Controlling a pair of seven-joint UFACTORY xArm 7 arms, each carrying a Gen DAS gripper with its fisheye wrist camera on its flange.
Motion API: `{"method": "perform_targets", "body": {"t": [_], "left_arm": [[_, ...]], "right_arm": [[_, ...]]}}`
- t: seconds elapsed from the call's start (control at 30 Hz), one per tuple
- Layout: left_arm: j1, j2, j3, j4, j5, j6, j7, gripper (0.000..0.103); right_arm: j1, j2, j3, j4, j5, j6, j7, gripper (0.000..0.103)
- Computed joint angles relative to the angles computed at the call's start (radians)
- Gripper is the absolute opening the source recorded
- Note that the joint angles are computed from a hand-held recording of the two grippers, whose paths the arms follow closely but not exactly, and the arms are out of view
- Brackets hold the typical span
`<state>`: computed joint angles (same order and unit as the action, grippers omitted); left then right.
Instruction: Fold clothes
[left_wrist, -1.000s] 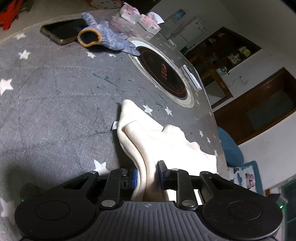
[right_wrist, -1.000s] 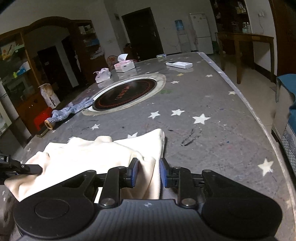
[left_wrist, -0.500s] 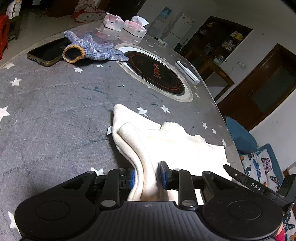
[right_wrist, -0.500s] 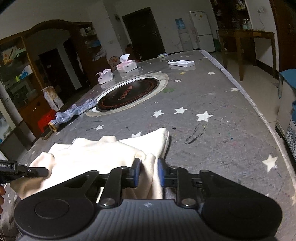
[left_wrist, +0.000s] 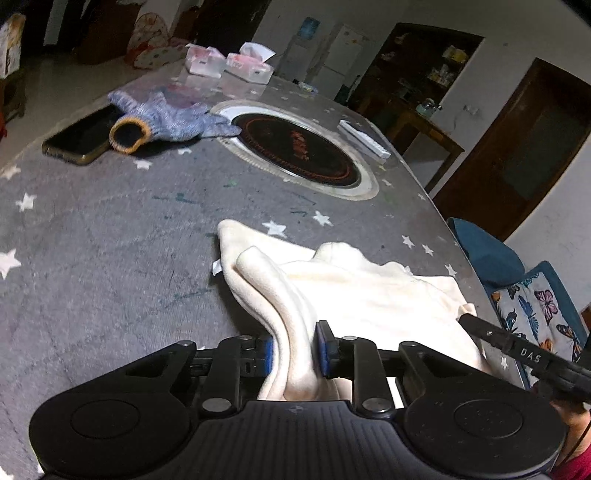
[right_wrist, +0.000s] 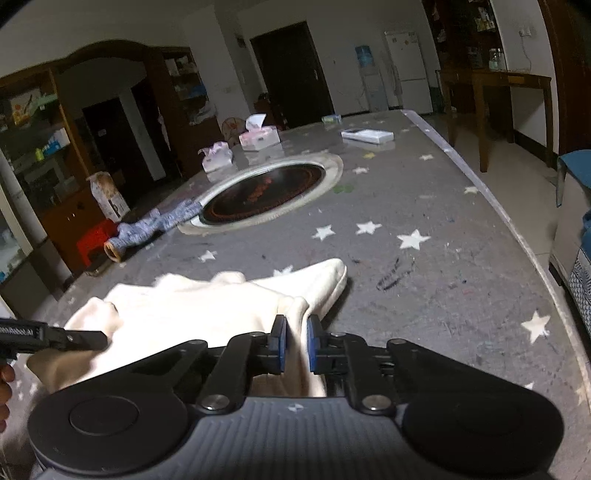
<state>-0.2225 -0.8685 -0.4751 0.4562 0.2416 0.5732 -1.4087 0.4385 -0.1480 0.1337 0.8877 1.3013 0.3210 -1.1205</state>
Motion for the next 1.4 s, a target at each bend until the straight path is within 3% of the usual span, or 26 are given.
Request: {"method": "perform_targets", "body": {"t": [0.57,0.93,1.4], "left_arm": [[0.023,0.019,-0.054,0.108,0.045,0.002,0.037,0.018],[0.067,0.114,-0.089,0.225,0.092,-0.027,0.057,0.018],[0.119,0.322,-0.108,0.381,0.203,-0.069,0.056,0.018]], "right_arm": [[0.045,-0.169,-0.038,-0.065,0.055,-0.041,-0.086,0.009],[0.074,-0.272,-0.100,-0.109,0.002,-0.075,-0.071,0.009],[0.104,-0.271,-0.191,-0.087,-0.097,-0.122,-0.028,0.009]]}}
